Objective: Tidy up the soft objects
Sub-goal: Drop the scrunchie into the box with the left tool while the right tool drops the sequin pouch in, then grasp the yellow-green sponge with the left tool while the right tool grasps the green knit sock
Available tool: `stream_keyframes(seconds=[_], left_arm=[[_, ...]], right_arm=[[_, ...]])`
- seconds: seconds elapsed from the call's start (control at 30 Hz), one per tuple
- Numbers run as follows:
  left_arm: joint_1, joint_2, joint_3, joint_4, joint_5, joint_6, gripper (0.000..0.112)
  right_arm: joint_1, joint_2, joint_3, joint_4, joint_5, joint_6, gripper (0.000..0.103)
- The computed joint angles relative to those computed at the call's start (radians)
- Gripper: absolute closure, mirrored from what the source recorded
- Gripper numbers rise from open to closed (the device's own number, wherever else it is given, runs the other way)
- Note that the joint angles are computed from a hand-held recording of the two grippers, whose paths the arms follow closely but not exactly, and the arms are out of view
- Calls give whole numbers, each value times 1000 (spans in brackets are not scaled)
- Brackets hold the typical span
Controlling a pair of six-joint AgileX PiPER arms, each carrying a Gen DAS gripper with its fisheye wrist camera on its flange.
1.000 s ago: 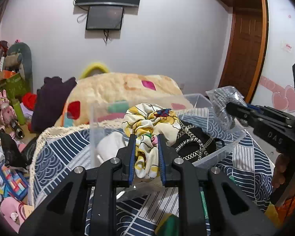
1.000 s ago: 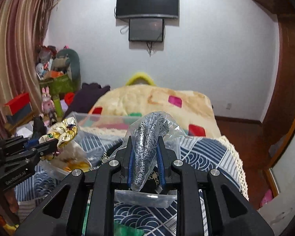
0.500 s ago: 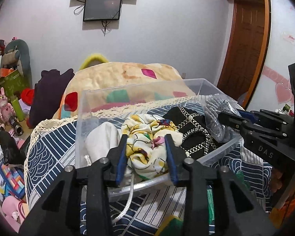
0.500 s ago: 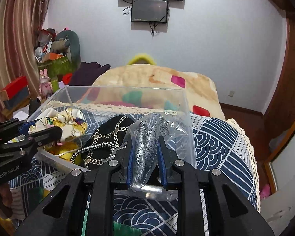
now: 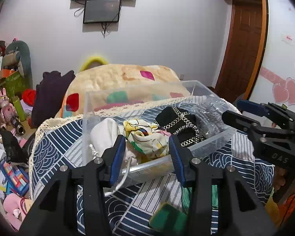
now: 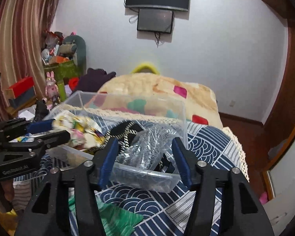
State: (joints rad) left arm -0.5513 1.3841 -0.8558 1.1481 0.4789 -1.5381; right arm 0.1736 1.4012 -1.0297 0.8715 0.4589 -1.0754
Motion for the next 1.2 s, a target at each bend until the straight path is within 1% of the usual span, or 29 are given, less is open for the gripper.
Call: stream_keyframes(seconds=[0.03, 0.1, 0.17, 0.23, 0.27, 0.33, 0.37, 0.4, 0.47, 0.5, 0.6, 0.7, 0.8, 0.9, 1.0, 1.07, 1.1, 1.13, 1.17, 1.2], left_arm=[[-12, -12, 2, 5, 14, -2, 66], [-33, -44, 11, 11, 32, 0, 61], [-63, -79, 21, 26, 61, -15, 58], [-95, -107, 32, 45, 91, -41, 54], [-114, -116, 36, 51, 113, -51, 51], [-155, -131, 48, 62, 155, -69, 48], [-172, -136, 53, 58, 170, -69, 45], [-186, -142, 61, 53, 179, -73, 41], [-209, -148, 77, 47, 188, -87, 37], [-217, -147, 84, 43, 191, -91, 34], [-239, -138, 109, 37, 197, -117, 31], [-244, -115, 134, 26, 175, -149, 30], [-242, -92, 161, 22, 147, -176, 30], [-245, -80, 196, 48, 129, -245, 30], [-256, -70, 216, 64, 118, -287, 30], [-277, -56, 218, 81, 130, -308, 30], [-288, -50, 216, 86, 142, -312, 30], [-302, -41, 214, 93, 154, -319, 30], [-314, -35, 211, 101, 161, -323, 30], [-319, -31, 210, 105, 159, -326, 30]], right_arm=[[-10, -21, 11, 29, 10, -31, 45], [-17, -45, 24, 66, 16, -67, 34], [-29, -77, 44, 111, 27, -108, 29], [-45, -101, 63, 150, 50, -147, 29], [-47, -109, 66, 146, 58, -143, 29], [-59, -131, 94, 175, 72, -180, 29], [-62, -134, 102, 181, 76, -189, 29], [-64, -140, 115, 188, 78, -199, 29], [-64, -150, 139, 192, 77, -210, 29], [-65, -151, 147, 195, 79, -217, 29], [-62, -151, 183, 197, 83, -233, 29], [-56, -147, 210, 177, 83, -228, 29], [-34, -137, 236, 157, 60, -218, 29], [-40, -109, 247, 155, 90, -212, 29], [-24, -87, 270, 145, 75, -208, 29], [6, -62, 271, 103, 51, -170, 31], [18, -52, 273, 89, 33, -155, 38], [31, -49, 282, 77, 0, -141, 42], [40, -51, 293, 74, -29, -142, 49], [37, -58, 299, 85, -34, -157, 54]])
